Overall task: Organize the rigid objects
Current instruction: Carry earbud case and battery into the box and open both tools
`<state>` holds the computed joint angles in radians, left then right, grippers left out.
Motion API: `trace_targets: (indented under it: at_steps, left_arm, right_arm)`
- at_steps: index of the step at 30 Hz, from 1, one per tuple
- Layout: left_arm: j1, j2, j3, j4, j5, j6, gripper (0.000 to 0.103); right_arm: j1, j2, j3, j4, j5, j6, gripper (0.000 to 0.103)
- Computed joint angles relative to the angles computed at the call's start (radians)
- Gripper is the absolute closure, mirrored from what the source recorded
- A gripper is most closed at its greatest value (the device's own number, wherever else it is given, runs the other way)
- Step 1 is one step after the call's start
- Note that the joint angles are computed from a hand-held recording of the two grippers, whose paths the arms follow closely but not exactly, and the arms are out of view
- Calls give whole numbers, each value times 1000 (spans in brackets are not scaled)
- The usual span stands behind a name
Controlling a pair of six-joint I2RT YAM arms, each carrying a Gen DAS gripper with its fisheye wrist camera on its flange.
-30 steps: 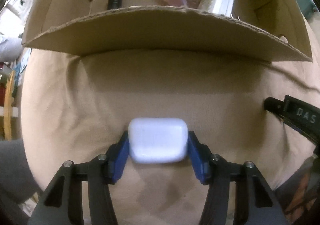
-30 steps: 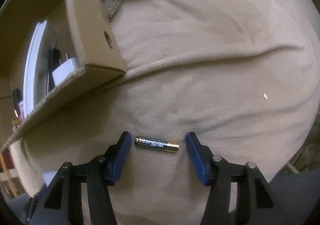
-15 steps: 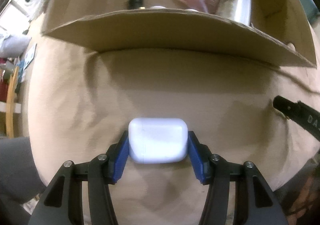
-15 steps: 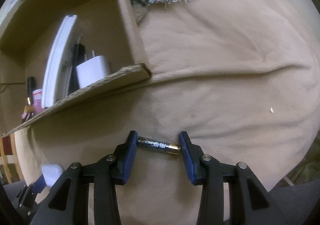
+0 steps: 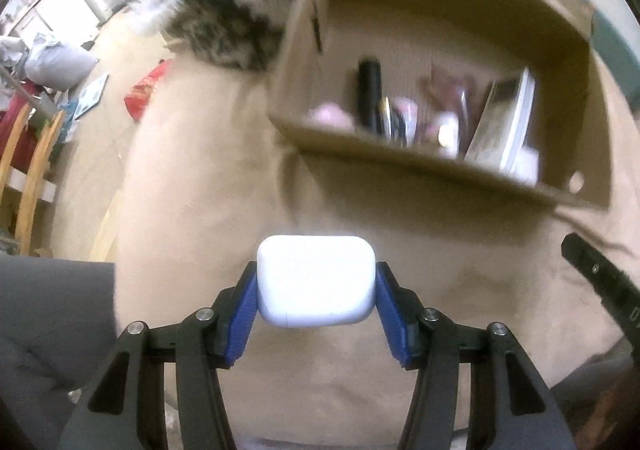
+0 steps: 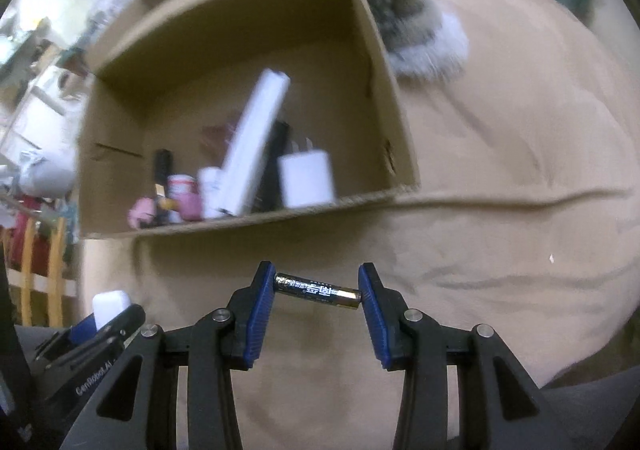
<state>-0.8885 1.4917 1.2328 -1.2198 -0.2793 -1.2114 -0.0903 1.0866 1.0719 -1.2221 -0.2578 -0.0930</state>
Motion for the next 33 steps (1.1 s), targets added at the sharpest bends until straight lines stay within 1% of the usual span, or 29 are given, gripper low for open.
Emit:
trace_targets:
  at_steps: [1,3,4,5,6,7,8,9,11,12,15,18,19,20,21,23,25,28,31,33]
  left_arm:
    - [-5,-8,21,-22,-15,-3,51]
    - [0,-39,60,-62,-48,20,51]
    - [5,-55,84,-82,-70,29,51]
    - [6,-28,141,-100,-83,33,51]
    - [17,-44,168,-115,-104,52,51]
    - [16,-44,190,-126,-115,57,51]
    - [2,-9,262,-154,-132,47,51]
    - [1,10,312,-167,-150,52,51]
    - [-7,56,405,-191,-176,62,51]
    - [11,65,431,-186,-189,96,51]
    - [78,89,460,-134,-199,210,51]
    - [129,119,478,-76,-171,315,51]
    - [140,129,470,-50,-161,344,51]
    - [147,155,479,-32,-138,400,51]
    - [148,163,467,-12,-130,426,51]
    - [155,179,437,34,-137,433,51]
    - [173,184,395,80,-124,426,51]
    - [194,185,316,153,-91,420,51]
    - [195,201,287,171,-94,402,51]
    - [193,205,277,186,-94,407,51]
  right_arm:
    - [-4,5,28,-13,-17,-4,58]
    - [-57,43,104,-46,-63,-60,58]
    - [-51,46,128,-55,-74,-56,58]
    - [-29,44,138,-50,-79,-36,58]
    - [-23,51,140,-33,-90,-31,58]
    - [-30,70,174,-42,-104,-41,58]
    - [-25,79,198,-49,-114,-44,58]
    - [-17,71,177,-26,-119,-47,58]
    - [48,110,191,37,-101,-12,58]
    - [58,135,197,67,-106,-16,58]
    - [75,180,227,108,-118,-29,58]
    - [98,246,275,136,-109,-52,58]
    - [108,265,290,144,-102,-63,58]
    - [117,281,300,158,-101,-74,58]
    - [124,295,303,176,-102,-84,58]
    - [128,311,278,224,-99,-84,58]
    - [125,323,235,258,-94,-76,58]
    - [131,376,216,244,-70,-51,58]
    - [144,398,218,246,-37,-66,58]
    - [139,419,228,238,-53,-64,58]
